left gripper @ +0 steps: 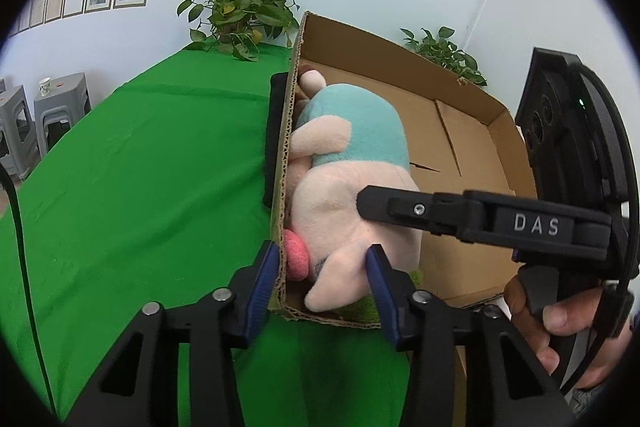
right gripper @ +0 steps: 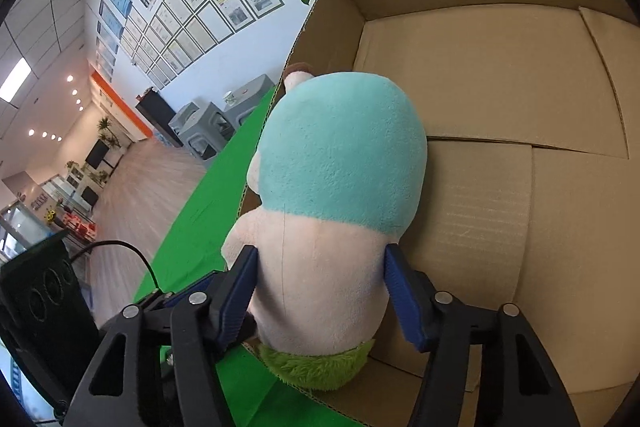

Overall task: Organize objects
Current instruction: 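Open both grippers to release the plush pig inside the box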

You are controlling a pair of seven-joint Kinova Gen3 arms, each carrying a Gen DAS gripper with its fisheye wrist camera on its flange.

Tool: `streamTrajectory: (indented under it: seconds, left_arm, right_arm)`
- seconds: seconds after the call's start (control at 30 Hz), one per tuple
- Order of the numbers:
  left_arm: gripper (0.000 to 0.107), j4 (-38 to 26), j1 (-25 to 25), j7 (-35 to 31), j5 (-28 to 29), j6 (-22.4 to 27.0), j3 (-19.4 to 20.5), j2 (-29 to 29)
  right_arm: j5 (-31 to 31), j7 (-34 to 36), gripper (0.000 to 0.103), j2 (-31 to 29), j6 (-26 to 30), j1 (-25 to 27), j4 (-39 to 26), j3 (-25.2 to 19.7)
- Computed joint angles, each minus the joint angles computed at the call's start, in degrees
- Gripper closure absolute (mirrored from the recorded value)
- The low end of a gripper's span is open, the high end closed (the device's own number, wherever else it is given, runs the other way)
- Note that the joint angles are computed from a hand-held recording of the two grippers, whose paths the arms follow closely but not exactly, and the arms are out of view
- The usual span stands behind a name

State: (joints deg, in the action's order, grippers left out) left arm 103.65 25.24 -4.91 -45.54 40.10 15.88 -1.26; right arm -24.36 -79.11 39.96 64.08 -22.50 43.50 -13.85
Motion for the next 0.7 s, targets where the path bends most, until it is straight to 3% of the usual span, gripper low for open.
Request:
streamTrajectory:
  seconds: [0.13, 0.27, 0.3, 0.4, 0.5, 0.57, 0.63, 0.7]
  left_arm:
    - [0.066, -1.09, 0.11, -2.31, 0.85, 1.42, -0.02, 0.46]
    - [0.064, -1.67, 0.52, -3.80, 1.98, 1.69, -0.43, 0.67]
    - [0.061, -1.63, 0.55, -3.95, 2.26, 1.68, -0.50, 0.63]
    - [0.054, -2.44, 1.04, -5.88, 3.49, 3.02, -0.18, 0.93]
    - [0.052, -4.55, 3.23, -4.56, 0.83, 7.75, 1.06, 2.11]
    - [0.043, -6.56, 5.49, -2.93, -2.26, 12.18, 1.95, 3.07]
    - [0.028, -8.41, 9.83, 0.32, -6.64, 16.84, 1.08, 4.34]
    - [0.028, -10.68, 15.14, 2.54, -10.32, 21.50, -0.96, 5.91]
  right_arm:
    - [-1.79, 0.38, 0.039, -2.01, -1.59, 1.94, 4.49, -1.09]
    - [-3.56, -1.94, 0.023, -3.02, -3.54, 2.65, 6.45, -0.65]
    - [-3.44, -2.75, 0.013, -3.55, -4.92, 2.46, 6.75, -0.21]
    - [-4.32, -2.29, 0.002, -6.69, -8.36, 4.61, 10.75, -0.64]
    - [-2.73, -2.85, 0.001, -10.48, -11.29, 5.09, 14.18, 0.78]
    - [0.24, -3.41, 0.000, -13.19, -12.79, 4.52, 16.07, 2.39]
    - [2.92, -3.34, 0.001, -17.20, -16.41, 4.52, 21.10, 3.46]
    - [4.66, -2.64, 0.000, -21.27, -18.44, 6.23, 25.75, 4.42]
